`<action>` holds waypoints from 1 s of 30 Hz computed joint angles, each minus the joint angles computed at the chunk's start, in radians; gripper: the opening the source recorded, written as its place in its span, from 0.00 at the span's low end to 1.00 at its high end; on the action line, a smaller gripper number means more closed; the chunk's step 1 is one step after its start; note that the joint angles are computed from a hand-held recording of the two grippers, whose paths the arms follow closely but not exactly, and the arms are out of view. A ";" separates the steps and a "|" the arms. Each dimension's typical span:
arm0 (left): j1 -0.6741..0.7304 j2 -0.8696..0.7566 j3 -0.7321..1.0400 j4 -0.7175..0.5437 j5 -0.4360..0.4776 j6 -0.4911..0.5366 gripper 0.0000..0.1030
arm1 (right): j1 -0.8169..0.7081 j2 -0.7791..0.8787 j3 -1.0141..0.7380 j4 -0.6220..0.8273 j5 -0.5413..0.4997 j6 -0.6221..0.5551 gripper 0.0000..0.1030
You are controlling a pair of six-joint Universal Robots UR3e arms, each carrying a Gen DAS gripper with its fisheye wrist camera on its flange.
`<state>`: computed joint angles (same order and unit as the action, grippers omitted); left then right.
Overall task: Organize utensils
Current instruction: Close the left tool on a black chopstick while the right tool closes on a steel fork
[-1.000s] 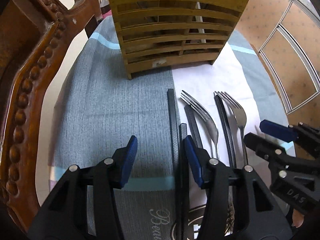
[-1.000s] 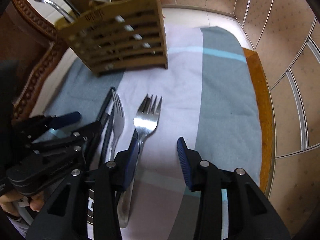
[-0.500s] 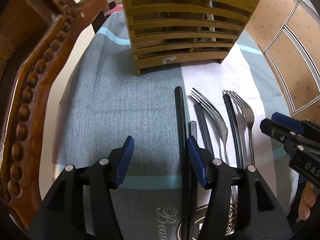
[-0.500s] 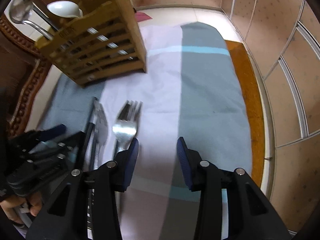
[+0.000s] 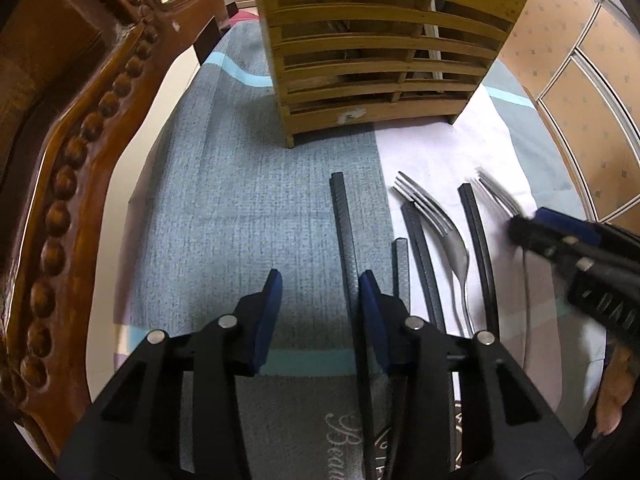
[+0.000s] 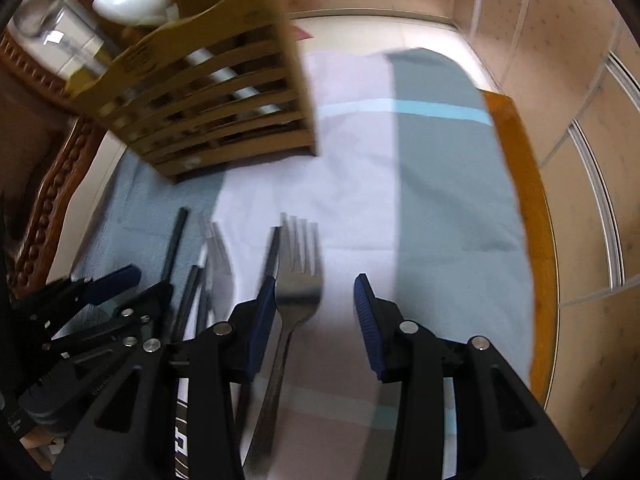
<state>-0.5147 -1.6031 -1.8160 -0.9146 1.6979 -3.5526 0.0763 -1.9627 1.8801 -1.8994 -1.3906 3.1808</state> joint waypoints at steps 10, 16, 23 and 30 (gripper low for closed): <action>0.070 0.052 -0.021 -0.018 -0.043 0.034 0.43 | -0.245 -0.078 0.008 0.142 0.164 -0.122 0.38; 0.078 -0.006 0.064 -0.039 -0.042 0.039 0.49 | -0.211 0.004 -0.054 0.112 0.141 -0.129 0.38; 0.068 -0.064 0.126 -0.043 -0.026 0.033 0.50 | -0.274 0.077 -0.052 0.124 0.247 -0.292 0.38; 0.049 -0.167 0.248 -0.064 0.019 0.018 0.50 | -0.316 0.052 -0.033 0.170 0.295 -0.391 0.38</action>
